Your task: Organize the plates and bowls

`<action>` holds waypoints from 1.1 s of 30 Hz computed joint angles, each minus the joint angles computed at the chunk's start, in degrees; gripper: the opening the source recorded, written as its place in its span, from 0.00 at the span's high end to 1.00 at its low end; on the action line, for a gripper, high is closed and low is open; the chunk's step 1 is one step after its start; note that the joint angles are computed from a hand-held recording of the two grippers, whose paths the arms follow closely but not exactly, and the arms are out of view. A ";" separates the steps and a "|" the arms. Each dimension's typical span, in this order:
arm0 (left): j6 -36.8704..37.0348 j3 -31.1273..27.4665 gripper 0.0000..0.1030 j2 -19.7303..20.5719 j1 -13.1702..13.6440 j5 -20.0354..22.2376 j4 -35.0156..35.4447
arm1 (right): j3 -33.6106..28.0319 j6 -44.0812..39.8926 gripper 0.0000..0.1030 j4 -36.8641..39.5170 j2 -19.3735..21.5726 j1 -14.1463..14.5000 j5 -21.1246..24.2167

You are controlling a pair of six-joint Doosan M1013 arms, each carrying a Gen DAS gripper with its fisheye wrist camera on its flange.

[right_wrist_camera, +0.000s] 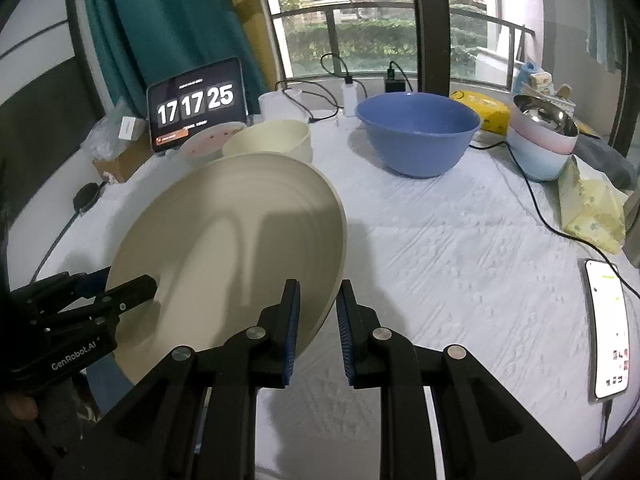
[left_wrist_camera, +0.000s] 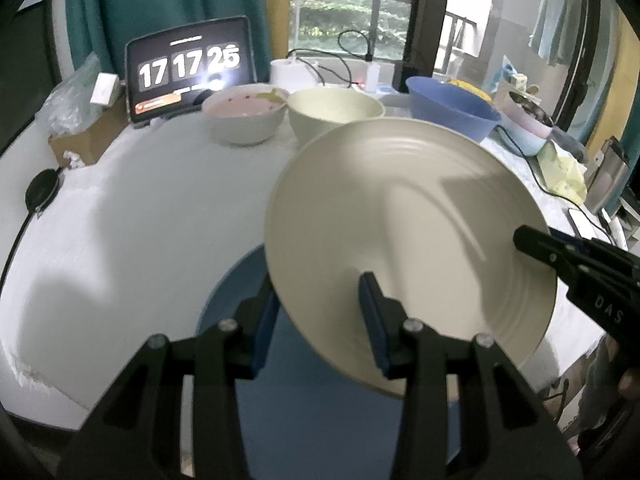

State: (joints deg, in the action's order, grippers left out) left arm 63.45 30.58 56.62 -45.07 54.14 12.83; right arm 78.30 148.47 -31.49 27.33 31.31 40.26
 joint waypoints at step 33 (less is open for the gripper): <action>-0.85 14.57 0.58 -6.80 -0.26 -3.41 4.25 | -0.35 -4.60 0.80 5.05 1.75 2.71 2.28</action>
